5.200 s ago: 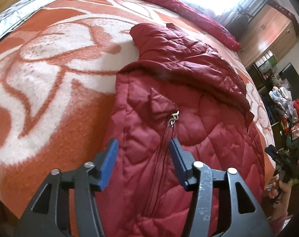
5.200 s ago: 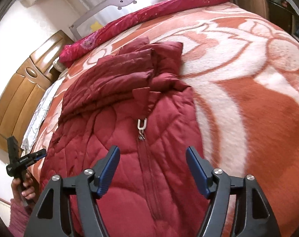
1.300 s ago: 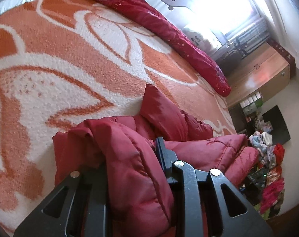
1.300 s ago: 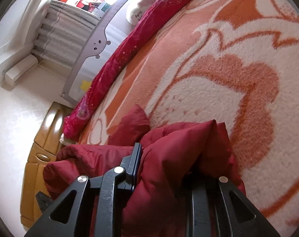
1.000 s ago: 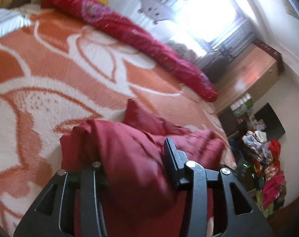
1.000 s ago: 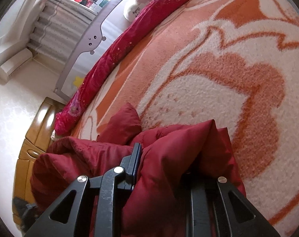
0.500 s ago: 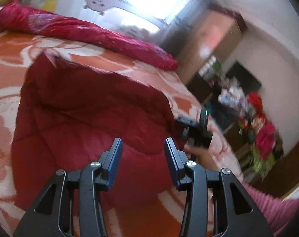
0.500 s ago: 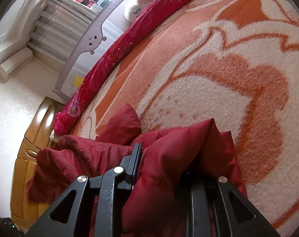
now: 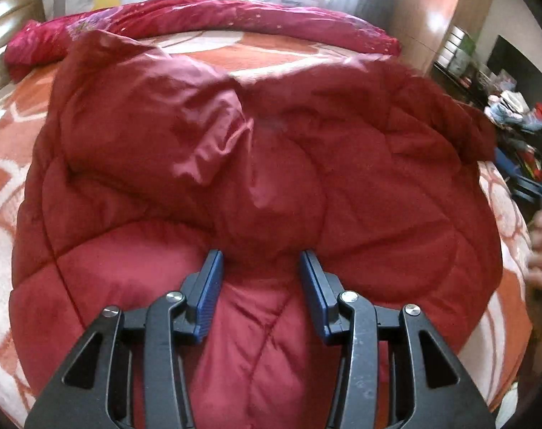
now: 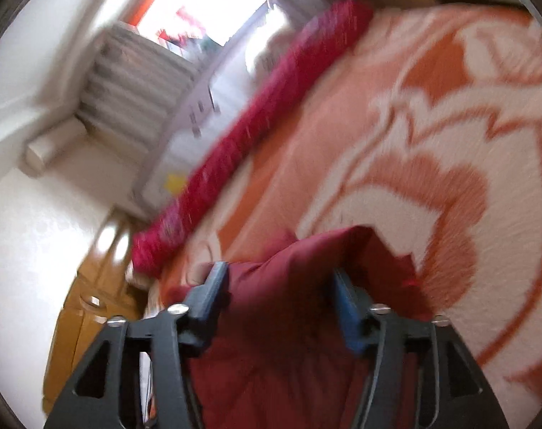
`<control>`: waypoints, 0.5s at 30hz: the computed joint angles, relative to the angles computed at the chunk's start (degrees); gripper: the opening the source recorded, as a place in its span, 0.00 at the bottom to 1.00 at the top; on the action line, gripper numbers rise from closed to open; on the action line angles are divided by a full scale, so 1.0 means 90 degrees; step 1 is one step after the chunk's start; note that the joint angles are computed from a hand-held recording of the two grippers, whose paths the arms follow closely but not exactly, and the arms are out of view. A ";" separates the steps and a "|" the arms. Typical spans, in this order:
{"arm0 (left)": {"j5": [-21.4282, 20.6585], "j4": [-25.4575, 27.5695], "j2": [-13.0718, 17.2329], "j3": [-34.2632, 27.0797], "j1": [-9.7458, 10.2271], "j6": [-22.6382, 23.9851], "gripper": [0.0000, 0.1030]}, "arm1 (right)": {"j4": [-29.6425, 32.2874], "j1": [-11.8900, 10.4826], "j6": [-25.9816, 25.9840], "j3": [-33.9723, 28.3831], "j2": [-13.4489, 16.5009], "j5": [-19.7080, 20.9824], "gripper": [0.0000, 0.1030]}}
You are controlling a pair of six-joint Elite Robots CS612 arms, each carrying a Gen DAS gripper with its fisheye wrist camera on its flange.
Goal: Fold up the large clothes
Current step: 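Open both tools and withdraw from the folded jacket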
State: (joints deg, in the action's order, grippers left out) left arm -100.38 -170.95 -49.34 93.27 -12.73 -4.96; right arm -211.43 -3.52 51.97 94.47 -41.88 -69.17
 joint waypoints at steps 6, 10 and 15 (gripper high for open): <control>0.0010 0.0096 0.0084 -0.0124 0.0007 -0.0186 0.42 | 0.1933 0.0396 -0.2991 -0.0111 -0.0352 0.0222 0.61; -0.0167 0.0167 0.0115 -0.0180 0.0068 -0.0267 0.42 | 0.4099 0.0802 -0.4828 -0.0792 -0.0157 -0.0406 0.59; -0.0004 0.0263 0.0201 -0.0338 0.0181 -0.0353 0.26 | 0.4699 0.0846 -0.4717 -0.1263 0.0125 -0.0941 0.63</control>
State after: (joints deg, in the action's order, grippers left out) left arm -100.42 -168.58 -47.53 90.23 -11.10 -8.13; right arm -169.14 4.10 9.52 83.10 -40.75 -77.64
